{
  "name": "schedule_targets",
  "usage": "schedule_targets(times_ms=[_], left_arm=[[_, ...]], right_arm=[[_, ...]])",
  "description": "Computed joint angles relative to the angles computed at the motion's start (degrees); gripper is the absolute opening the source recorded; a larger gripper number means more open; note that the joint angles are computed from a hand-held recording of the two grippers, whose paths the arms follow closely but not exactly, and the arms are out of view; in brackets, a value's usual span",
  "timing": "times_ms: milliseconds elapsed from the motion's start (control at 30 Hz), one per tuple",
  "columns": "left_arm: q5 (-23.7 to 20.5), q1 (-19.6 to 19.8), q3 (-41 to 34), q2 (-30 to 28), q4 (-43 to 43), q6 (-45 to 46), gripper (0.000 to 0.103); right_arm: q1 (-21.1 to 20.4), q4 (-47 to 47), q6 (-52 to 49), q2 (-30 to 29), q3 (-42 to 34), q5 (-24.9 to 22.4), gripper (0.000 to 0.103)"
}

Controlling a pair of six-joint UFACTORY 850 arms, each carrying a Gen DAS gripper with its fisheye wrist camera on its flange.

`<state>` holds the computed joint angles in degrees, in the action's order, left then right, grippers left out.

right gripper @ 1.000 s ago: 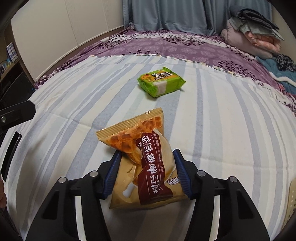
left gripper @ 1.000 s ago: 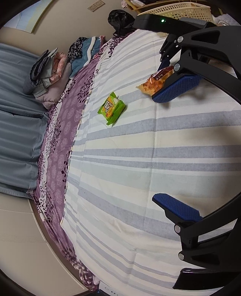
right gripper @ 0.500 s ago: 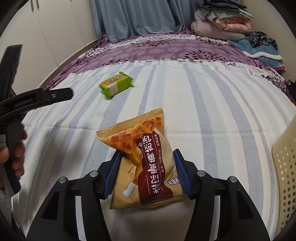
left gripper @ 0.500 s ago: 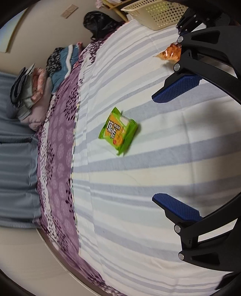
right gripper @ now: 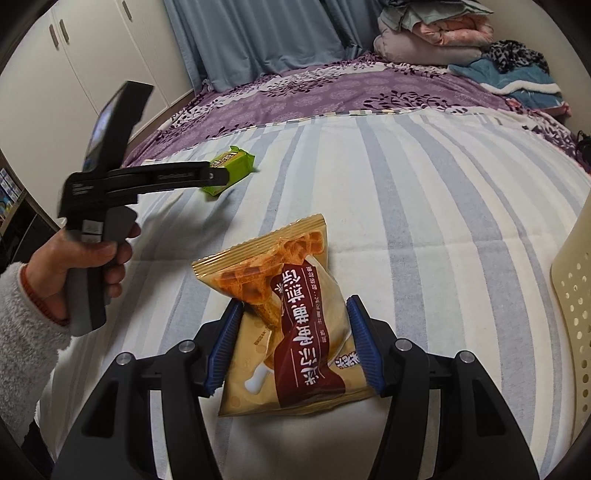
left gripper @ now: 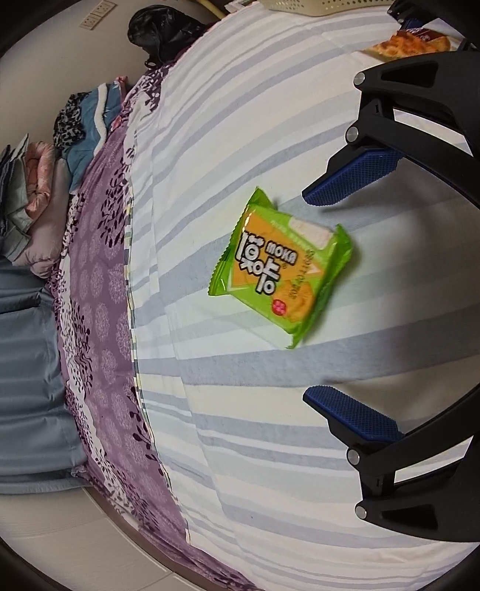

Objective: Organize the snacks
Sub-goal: 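Grasp the orange-red snack bag with the right gripper while the left gripper grasps the green packet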

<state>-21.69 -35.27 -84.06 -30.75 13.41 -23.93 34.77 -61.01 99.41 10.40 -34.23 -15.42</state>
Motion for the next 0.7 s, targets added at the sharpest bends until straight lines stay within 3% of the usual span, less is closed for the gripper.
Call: schedule_targets(times_ms=[167,300,700], left_arm=[[-0.65,0.20,-3.46,-2.72,-4.39,5.95,0.099],[-0.26,0.26,-4.63,-3.82,-8.08,10.81,0.083],[2.25,0.12,-1.80,-1.66,-6.06,6.86,0.073]], right_arm=[[-0.27,-1.33,1.23,-0.05,0.30,0.81,0.060],[-0.44,-2.54,2.60,0.17,0.69,1.39,0.060],[-0.29,-2.22,1.96,0.02,0.58,0.93,0.060]])
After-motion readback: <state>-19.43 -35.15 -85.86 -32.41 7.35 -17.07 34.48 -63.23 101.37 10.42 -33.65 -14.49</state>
